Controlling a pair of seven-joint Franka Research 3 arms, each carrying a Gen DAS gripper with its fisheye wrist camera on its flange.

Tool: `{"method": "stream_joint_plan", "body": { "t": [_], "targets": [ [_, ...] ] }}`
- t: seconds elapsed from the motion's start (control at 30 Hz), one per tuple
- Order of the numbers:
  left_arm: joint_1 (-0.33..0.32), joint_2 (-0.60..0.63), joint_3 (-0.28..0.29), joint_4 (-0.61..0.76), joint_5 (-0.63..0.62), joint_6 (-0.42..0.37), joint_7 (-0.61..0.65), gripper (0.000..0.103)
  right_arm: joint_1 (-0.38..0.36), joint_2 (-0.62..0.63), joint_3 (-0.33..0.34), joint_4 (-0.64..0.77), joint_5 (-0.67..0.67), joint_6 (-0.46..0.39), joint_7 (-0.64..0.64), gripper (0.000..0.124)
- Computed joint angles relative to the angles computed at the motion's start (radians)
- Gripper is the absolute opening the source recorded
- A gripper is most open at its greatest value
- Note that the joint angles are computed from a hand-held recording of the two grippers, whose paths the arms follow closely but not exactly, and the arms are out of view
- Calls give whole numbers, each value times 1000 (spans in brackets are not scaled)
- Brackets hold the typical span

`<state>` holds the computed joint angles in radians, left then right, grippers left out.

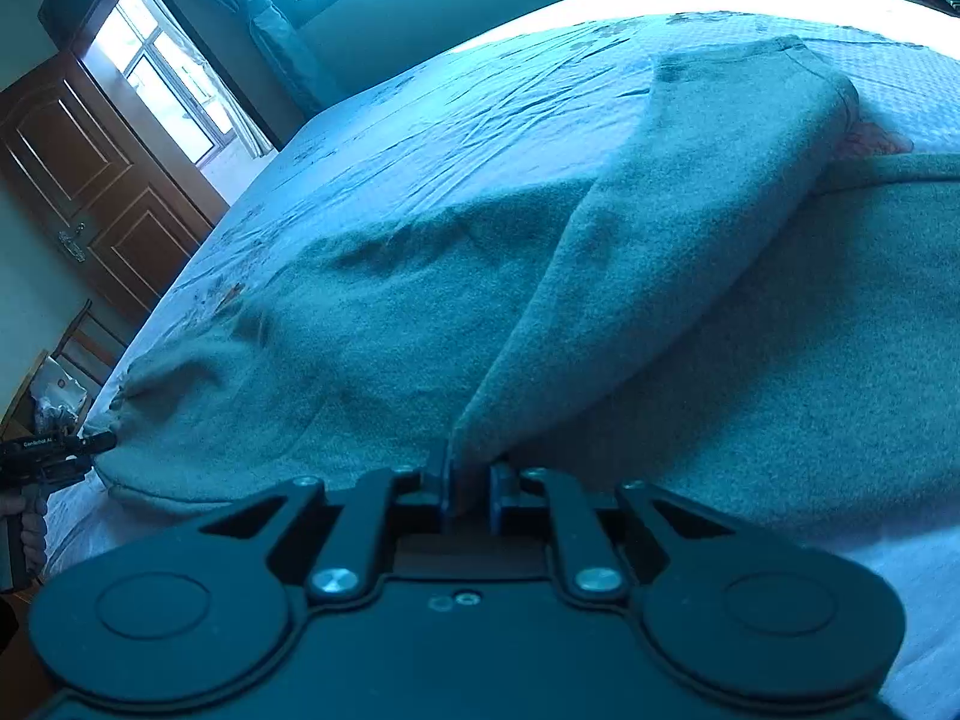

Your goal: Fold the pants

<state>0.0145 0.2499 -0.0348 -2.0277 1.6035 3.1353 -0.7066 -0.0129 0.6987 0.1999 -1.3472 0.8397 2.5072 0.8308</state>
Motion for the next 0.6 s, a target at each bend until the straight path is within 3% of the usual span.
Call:
{"method": "stream_joint_plan", "body": {
  "t": [0.03, 0.07, 0.1, 0.13, 0.17, 0.23, 0.33, 0.43, 0.6],
  "targets": [
    [-7, -16, -4, -15, -21, -25, 26, 37, -5, -13, 5, -16, 12, 17, -13, 15],
    [-18, -36, -7, -31, -35, -58, 41, 51, -10, -29, 11, -38, 23, 42, -44, 22],
    [-34, -66, -17, -59, -96, -124, 102, 81, -10, -43, 10, -56, 25, 62, -67, 25],
    [-53, -96, -34, -85, -201, -223, 204, 99, -14, -61, 11, -80, 32, 87, -99, 28],
    [-79, -121, -46, -99, -239, -324, 248, 103, -23, -73, 15, -95, 45, 97, -126, 28],
    [-98, -153, -63, -116, -291, -399, 314, 103, -37, -95, 17, -120, 76, 118, -159, 28],
    [-132, -169, -91, -108, -287, -497, 273, 103, -54, -113, 25, -136, 138, 162, -205, 28],
    [-196, -105, -133, -12, -402, -719, 345, 103, -38, -100, 6, -103, 139, 195, -179, 28],
    [-304, 40, -132, 167, -439, -851, 352, 103, -29, -91, 4, -79, 106, 231, -180, 28]
  ]
}}
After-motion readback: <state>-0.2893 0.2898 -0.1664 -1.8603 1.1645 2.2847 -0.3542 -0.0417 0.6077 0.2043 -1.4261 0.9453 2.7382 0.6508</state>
